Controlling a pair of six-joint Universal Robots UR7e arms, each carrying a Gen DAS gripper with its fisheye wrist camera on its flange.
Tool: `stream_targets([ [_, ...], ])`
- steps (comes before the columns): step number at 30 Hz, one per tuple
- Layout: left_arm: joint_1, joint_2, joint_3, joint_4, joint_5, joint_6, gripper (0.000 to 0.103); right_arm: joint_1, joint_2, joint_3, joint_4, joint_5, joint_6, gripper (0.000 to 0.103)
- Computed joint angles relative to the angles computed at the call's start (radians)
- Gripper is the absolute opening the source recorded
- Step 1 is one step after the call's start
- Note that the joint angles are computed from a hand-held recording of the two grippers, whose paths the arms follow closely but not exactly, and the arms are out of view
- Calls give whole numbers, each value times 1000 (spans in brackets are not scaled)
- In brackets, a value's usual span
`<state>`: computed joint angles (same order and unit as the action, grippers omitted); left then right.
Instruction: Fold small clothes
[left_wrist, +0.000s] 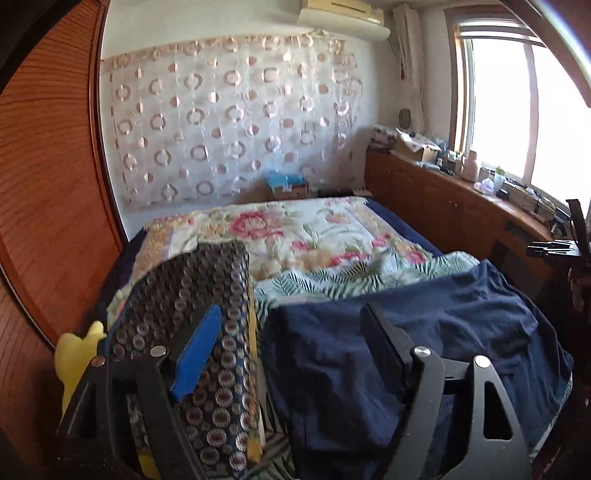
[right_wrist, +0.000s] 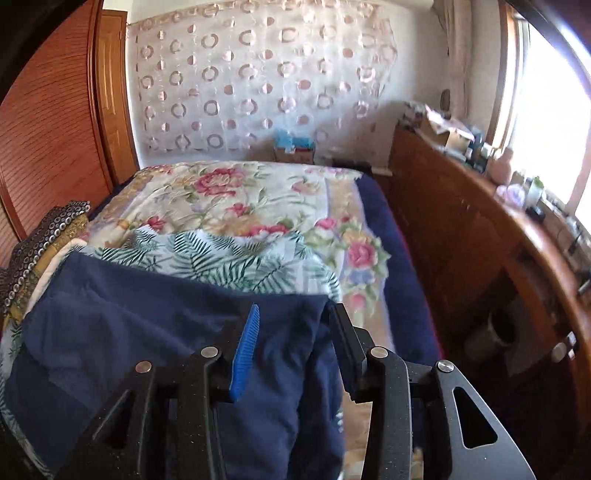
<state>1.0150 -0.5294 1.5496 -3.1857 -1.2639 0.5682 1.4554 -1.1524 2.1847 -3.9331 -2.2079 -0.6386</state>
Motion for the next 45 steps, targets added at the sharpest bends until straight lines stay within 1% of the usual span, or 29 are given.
stream_targets([
  [2,-4,-20,52,-10,2,-14,78,-21,-28,39,16,34,23,41],
  [5,-3,-38,94,3,-2,-35,78,-36,-69,104,21,68,45,41],
  [6,-3,-41,105,6,0,-39,78,-56,-95,127,34,92,45,41],
  [8,0,-37,122,16,16,-41,78,-67,-97,169,15,103,46,41],
  [11,7,-27,126,75,29,-48,78,-104,-102,193,36,126,65,41],
  [14,15,-11,131,109,40,-62,78,-130,-102,202,53,113,83,41],
  [16,21,0,123,146,48,-74,78,-122,-106,200,79,66,104,41],
  [19,23,19,113,174,66,-86,78,-124,-122,180,126,39,132,41],
  [21,24,29,107,188,74,-88,78,-127,-146,176,154,63,149,41],
  [24,23,47,94,222,101,-93,78,-128,-156,171,161,81,147,41],
  [26,16,60,103,181,123,-60,79,-124,-143,168,131,74,123,41],
  [29,13,66,102,173,123,-58,81,-127,-129,179,72,76,84,41],
  [31,11,75,103,162,121,-54,86,-132,-124,188,44,89,74,41],
  [32,8,79,105,157,123,-53,87,-141,-114,197,21,98,70,41],
  [34,6,82,105,155,125,-56,89,-143,-120,205,16,102,67,42],
  [36,5,82,107,154,125,-56,89,-143,-119,203,14,101,64,42],
  [37,8,81,102,161,123,-54,89,-152,-99,213,-18,108,57,43],
  [38,8,79,102,164,123,-53,89,-150,-96,209,-17,107,55,43],
  [40,11,71,103,178,125,-63,89,-152,-55,207,-59,104,46,44],
  [41,13,63,104,192,121,-83,89,-143,-14,181,-73,94,47,44],
  [42,18,50,107,204,101,-107,89,-144,-11,180,-74,96,48,44],
  [45,32,11,131,177,36,-148,88,-145,2,171,-77,96,46,44],
])
